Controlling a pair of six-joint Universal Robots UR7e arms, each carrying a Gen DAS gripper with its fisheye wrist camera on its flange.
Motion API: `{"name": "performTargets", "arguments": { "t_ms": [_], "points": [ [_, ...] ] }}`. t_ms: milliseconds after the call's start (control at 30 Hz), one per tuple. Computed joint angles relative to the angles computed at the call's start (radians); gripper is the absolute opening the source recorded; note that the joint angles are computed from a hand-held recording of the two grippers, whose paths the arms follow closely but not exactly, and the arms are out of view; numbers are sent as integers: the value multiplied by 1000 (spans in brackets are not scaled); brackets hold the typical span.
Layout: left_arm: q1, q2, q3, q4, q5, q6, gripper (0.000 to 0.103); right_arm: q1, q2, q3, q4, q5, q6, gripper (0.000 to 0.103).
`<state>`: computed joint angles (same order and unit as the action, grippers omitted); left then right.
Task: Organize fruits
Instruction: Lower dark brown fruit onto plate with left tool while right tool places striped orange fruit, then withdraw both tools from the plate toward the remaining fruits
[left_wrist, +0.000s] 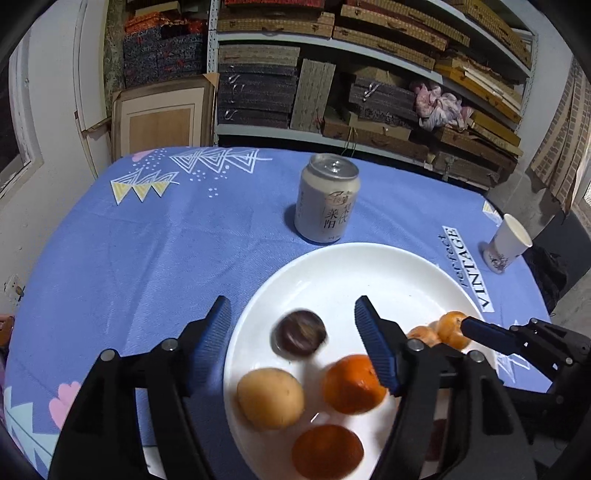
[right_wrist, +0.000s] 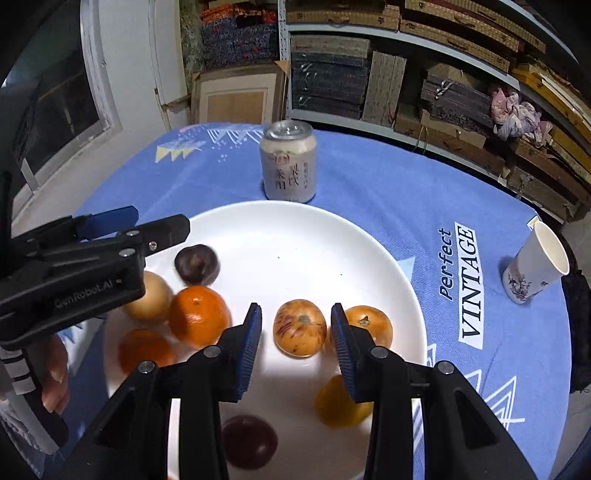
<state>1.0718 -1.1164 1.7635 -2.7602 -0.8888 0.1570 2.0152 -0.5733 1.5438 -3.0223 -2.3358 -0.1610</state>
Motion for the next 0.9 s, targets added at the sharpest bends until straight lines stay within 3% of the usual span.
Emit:
{"name": "performTargets", "arguments": {
  "t_ms": [133, 267, 333, 600, 667, 767, 900],
  "points": [
    [-44, -90, 100, -49, 27, 24, 68, 39, -63, 89, -82, 5, -7, 40],
    [-98, -235, 259, -78, 29, 57, 68, 81, -140, 247, -250, 12, -12, 62],
    [-135, -326, 366, -86, 39, 65, 68, 104, -167, 334, -353, -9, -15, 64],
    [-266, -670, 697, 122, 31, -26, 70, 125, -240, 638, -651, -6, 100, 68],
    [-288, -724, 745, 184, 24, -24, 70, 110, -244, 672, -669, 20, 137, 68],
    [-303, -748, 795, 169, 33, 16, 70, 87, -249, 700, -665, 56, 182, 68],
    [-282, -743, 796, 166, -23, 43, 70, 85, -240, 701, -676, 61, 169, 68]
  ]
}}
